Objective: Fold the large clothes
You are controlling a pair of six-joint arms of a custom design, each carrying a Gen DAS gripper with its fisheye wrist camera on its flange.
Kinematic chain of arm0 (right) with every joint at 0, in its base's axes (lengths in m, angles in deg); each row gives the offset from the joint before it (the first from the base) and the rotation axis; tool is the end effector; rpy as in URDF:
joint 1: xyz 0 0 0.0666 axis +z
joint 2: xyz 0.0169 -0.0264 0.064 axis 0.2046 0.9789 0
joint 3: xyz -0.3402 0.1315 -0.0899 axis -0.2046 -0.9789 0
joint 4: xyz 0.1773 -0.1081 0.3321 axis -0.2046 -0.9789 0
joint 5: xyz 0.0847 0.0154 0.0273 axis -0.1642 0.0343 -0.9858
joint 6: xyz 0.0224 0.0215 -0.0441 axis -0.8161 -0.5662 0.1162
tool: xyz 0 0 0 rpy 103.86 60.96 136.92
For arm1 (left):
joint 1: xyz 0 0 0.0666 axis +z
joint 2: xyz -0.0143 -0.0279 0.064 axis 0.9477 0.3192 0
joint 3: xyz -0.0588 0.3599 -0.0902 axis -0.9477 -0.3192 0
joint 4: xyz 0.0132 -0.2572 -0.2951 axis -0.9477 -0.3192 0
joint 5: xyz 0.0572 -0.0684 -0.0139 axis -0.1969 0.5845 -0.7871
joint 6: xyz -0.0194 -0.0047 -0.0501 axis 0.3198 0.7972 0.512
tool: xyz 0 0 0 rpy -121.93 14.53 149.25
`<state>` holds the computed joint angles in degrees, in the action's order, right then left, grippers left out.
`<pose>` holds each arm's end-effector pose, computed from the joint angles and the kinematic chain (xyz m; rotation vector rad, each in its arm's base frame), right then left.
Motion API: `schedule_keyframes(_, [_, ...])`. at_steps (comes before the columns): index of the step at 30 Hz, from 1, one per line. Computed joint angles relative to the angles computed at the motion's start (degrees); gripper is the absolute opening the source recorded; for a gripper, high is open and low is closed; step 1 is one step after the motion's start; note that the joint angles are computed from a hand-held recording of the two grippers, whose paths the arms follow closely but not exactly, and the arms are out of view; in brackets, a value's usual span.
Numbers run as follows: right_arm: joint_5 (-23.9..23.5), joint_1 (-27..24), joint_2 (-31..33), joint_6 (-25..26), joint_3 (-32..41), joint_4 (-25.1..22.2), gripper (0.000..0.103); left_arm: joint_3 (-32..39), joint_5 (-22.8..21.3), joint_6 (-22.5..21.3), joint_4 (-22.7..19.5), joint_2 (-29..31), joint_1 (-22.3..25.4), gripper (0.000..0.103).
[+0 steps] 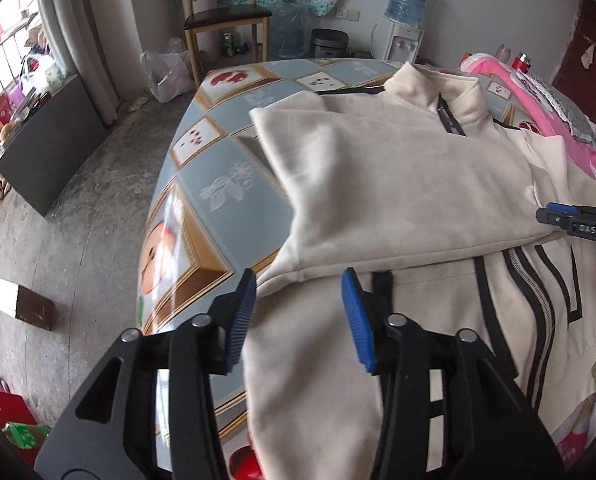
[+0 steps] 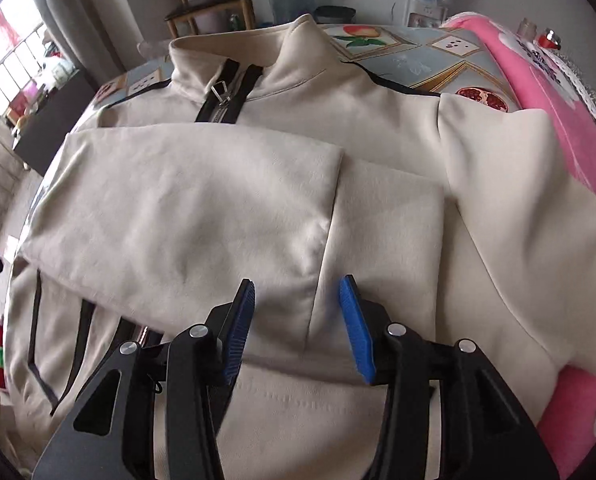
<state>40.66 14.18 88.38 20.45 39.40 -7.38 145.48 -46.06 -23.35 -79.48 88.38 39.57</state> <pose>0.3447 0.0173 0.4580 -0.0631 2.7217 0.1467 0.3074 -0.1825 0.4409 0.0572 2.5897 -0.0888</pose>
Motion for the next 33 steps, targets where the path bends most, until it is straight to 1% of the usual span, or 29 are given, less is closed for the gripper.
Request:
schedule_keyframes(1, [-1.4,-1.2,-1.4,0.6,0.3,-0.4,0.046,0.7,0.1,-0.3,0.4,0.9,-0.5,0.053])
schedule_keyframes(2, [-2.6,-3.2,-3.2,1.3,0.8,-1.2,0.049,1.4,0.2,-0.4,0.7,1.9,-0.9,0.057])
schedule_keyframes(3, [-2.9,-4.9,-4.7,1.5,1.0,-1.5,0.058,2.2,0.2,-0.6,1.0,3.2,-1.4,0.058])
schedule_keyframes(4, [-2.9,-7.4,-6.6,2.0,1.2,-1.8,0.061,2.9,0.2,-0.8,1.2,4.6,-1.8,0.059])
schedule_keyframes(6, [-3.5,-13.4,-8.8,4.1,2.3,-3.2,0.061,4.0,-0.6,-1.0,1.1,7.3,-2.5,0.062])
schedule_keyframes(7, [-3.4,-17.8,-9.8,5.7,2.9,-3.8,0.061,4.4,-0.9,-1.2,1.0,8.4,-2.7,0.062])
schedule_keyframes(8, [-2.8,-21.0,-9.8,6.9,3.0,-3.2,0.061,4.8,-1.4,-1.1,0.8,9.8,-2.9,0.062])
schedule_keyframes(9, [-1.4,-25.3,-10.3,8.5,3.5,-3.3,0.061,4.9,-1.9,-1.0,0.8,10.5,-3.1,0.062])
schedule_keyframes(11, [-1.0,-33.4,-10.4,12.0,4.1,-3.7,0.061,4.6,-2.8,-1.0,1.0,11.4,-3.4,0.063])
schedule_keyframes(13, [-1.1,-39.1,-10.0,15.7,3.7,-4.1,0.063,4.4,-3.4,-0.9,1.4,11.5,-3.5,0.064])
schedule_keyframes(15, [0.8,-42.4,-9.7,18.9,2.5,-3.2,0.067,4.4,-3.7,-0.9,1.3,11.5,-3.6,0.065])
schedule_keyframes(18, [4.2,-43.7,-9.3,21.1,-0.6,0.0,0.067,4.3,-3.4,-0.8,1.3,11.5,-3.3,0.065])
schedule_keyframes(19, [5.1,-44.3,-9.1,21.0,-1.7,1.5,0.067,4.4,-3.4,-0.7,1.3,11.6,-3.3,0.066])
schedule_keyframes(20, [4.9,-45.5,-8.1,20.5,-2.2,2.0,0.067,4.3,-3.4,-0.7,1.4,11.6,-3.3,0.066])
schedule_keyframes(21, [4.4,-45.3,-6.6,18.7,-2.4,1.9,0.061,4.3,-3.5,-0.7,1.5,11.6,-3.3,0.066])
schedule_keyframes(22, [2.9,-46.6,-5.1,17.9,-1.8,0.4,0.039,4.2,-3.5,-0.6,1.6,11.5,-3.3,0.066])
schedule_keyframes(23, [1.7,-47.4,-3.9,16.9,-1.1,-1.0,0.028,4.1,-3.5,-0.6,1.7,11.5,-3.2,0.066])
schedule_keyframes(24, [-1.5,-49.4,-3.1,15.7,-0.1,-2.8,0.011,4.1,-3.4,-0.6,1.8,11.4,-3.2,0.066])
schedule_keyframes(25, [-4.5,-51.3,-2.6,14.6,1.1,-4.2,0.005,4.0,-3.3,-0.6,1.9,11.4,-3.1,0.066])
schedule_keyframes(26, [-6.1,-52.6,-2.4,13.5,2.3,-5.0,0.005,3.9,-3.2,-0.8,2.1,11.4,-3.0,0.066])
schedule_keyframes(29, [-15.4,-57.0,-1.9,12.7,7.5,-9.3,0.005,3.9,-2.9,-1.5,2.5,11.4,-2.8,0.066])
schedule_keyframes(30, [-20.1,-58.7,-1.4,12.3,10.2,-11.9,0.005,3.9,-2.7,-1.7,2.6,11.5,-2.7,0.067])
schedule_keyframes(32, [-31.9,-61.8,0.0,12.1,16.4,-17.5,0.005,3.8,-2.4,-2.1,2.8,11.4,-2.6,0.067])
schedule_keyframes(33, [-35.5,-62.0,0.3,11.8,18.6,-19.0,0.005,3.8,-2.3,-2.4,2.9,11.4,-2.6,0.067])
